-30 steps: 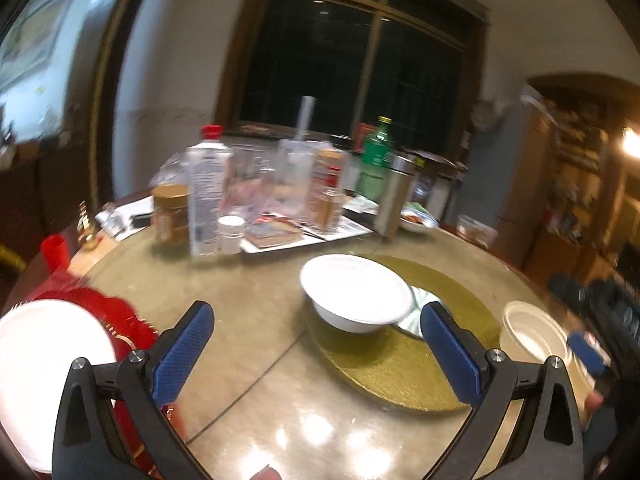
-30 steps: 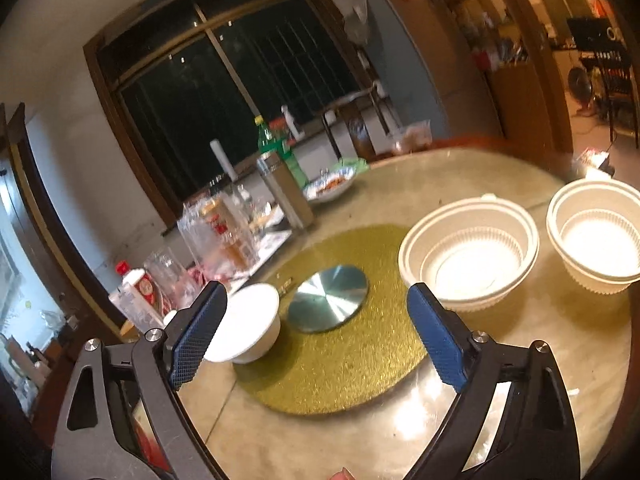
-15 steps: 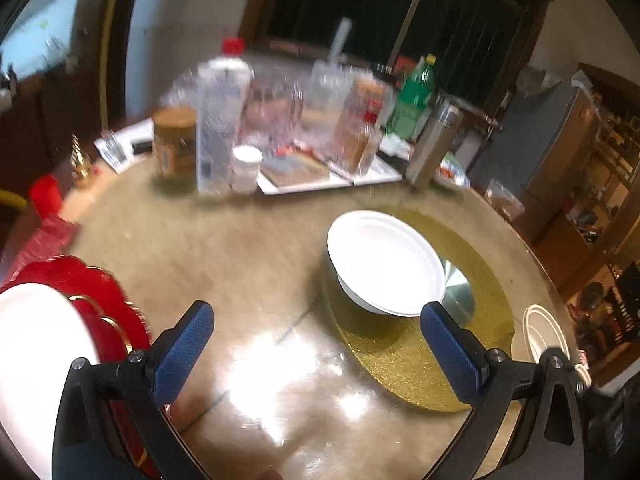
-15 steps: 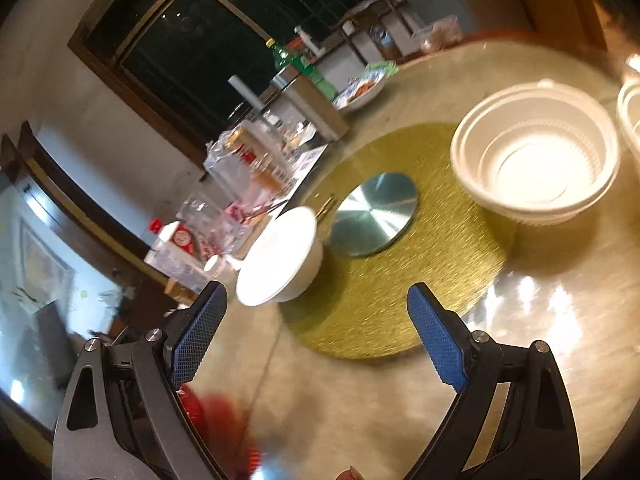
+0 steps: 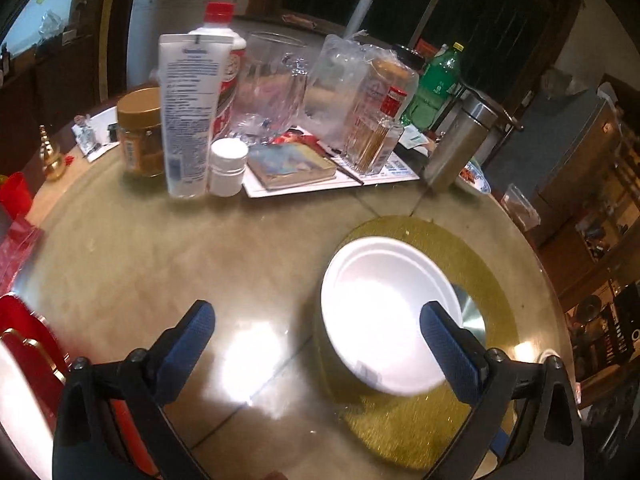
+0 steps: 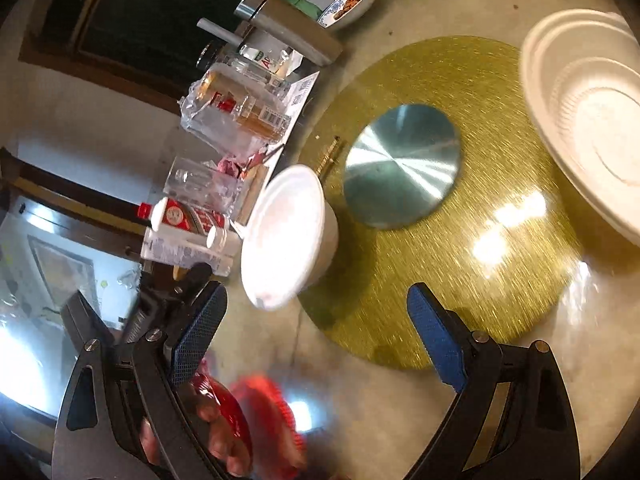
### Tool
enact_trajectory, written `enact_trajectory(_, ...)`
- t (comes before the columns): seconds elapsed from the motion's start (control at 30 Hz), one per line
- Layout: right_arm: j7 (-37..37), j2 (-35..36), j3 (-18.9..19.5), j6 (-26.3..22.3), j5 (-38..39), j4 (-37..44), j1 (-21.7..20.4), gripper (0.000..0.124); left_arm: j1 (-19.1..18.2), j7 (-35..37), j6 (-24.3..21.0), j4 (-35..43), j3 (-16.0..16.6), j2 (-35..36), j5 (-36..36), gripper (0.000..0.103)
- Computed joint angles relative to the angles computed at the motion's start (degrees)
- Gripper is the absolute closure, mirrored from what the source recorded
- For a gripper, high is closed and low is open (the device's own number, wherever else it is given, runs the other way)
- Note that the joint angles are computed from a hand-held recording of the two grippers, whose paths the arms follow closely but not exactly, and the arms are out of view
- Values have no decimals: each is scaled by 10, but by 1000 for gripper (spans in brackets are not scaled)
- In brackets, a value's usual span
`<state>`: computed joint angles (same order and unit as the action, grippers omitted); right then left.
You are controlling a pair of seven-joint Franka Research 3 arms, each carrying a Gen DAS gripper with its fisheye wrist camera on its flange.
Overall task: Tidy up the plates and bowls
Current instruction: 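Reach the left gripper to the white bowl on the gold mat and grasp its rim, then lift the white bowl and carry it over the red plate stack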
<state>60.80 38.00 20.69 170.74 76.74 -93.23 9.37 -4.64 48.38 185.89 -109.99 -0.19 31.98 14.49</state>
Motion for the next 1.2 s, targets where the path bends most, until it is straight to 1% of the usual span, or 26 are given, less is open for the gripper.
enact_trajectory(0.03,20,7,-9,-4,-15,11,7,32,5,1,-6,8,-6,5,-1,9)
enact_trajectory(0.07,27,20,-10,-7,-23,30,7,32,13,3,-11,15,-15,10,0,14)
enact_trajectory(0.13,57,43,-17,-14,-50,61,13,32,38,17,-21,27,-44,21,5,21)
enact_trajectory(0.17,74,51,-21,-15,-66,71,16,32,57,30,-30,35,-66,29,8,21)
enact_trajectory(0.2,100,61,-29,-18,-90,84,23,32,69,39,-33,41,-81,35,8,22)
enact_trajectory(0.23,124,73,-37,-25,-115,98,30,34,71,43,-36,46,-83,40,6,26)
enact_trajectory(0.27,149,83,-44,-31,-139,110,36,40,72,48,-44,52,-85,45,6,32)
enact_trajectory(0.3,183,91,-60,-34,-167,120,49,42,83,58,-49,57,-97,50,5,33)
enact_trajectory(0.33,196,97,-61,-31,-180,127,51,48,89,62,-50,58,-105,53,1,35)
enact_trajectory(0.37,200,102,-56,-27,-188,132,49,58,91,68,-51,60,-107,54,0,35)
enact_trajectory(0.4,217,106,-62,-24,-205,135,55,64,89,72,-50,60,-105,55,-1,37)
enact_trajectory(0.43,233,107,-70,-25,-223,136,61,75,82,71,-47,60,-97,55,-2,41)
enact_trajectory(0.47,262,108,-89,-37,-251,139,74,84,75,70,-46,60,-89,55,-3,48)
enact_trajectory(0.5,278,111,-94,-45,-267,143,77,89,70,72,-48,62,-84,56,-1,53)
enact_trajectory(0.53,290,113,-96,-48,-279,144,78,97,68,77,-55,65,-84,59,0,66)
enact_trajectory(0.57,301,116,-98,-51,-292,146,79,105,67,81,-61,71,-83,62,1,74)
enact_trajectory(0.6,304,119,-93,-52,-301,149,76,106,72,89,-65,75,-90,67,2,77)
enact_trajectory(0.63,311,120,-93,-53,-313,150,77,109,87,103,-68,77,-109,71,0,87)
enact_trajectory(0.67,322,117,-100,-50,-331,148,84,115,92,111,-69,79,-116,74,-1,91)
enact_trajectory(0.73,356,111,-127,-47,-370,142,105,117,74,111,-60,75,-98,72,-1,91)
enact_trajectory(0.8,370,109,-125,-45,-389,139,104,117,77,114,-57,72,-101,72,-4,92)
enact_trajectory(0.9,386,108,-115,-45,-411,136,95,117,105,128,-56,70,-132,75,-12,92)
enact_trajectory(1.0,388,102,-97,-37,-425,125,80,117,158,153,-51,63,-189,81,-26,93)
enact_trajectory(1.07,386,98,-87,-31,-430,120,73,117,180,163,-41,57,-212,82,-32,94)
enact_trajectory(1.1,382,95,-82,-28,-431,117,70,117,187,166,-35,53,-219,81,-34,94)
enact_trajectory(1.2,378,93,-71,-23,-431,111,62,117,184,162,-22,47,-216,77,-34,94)
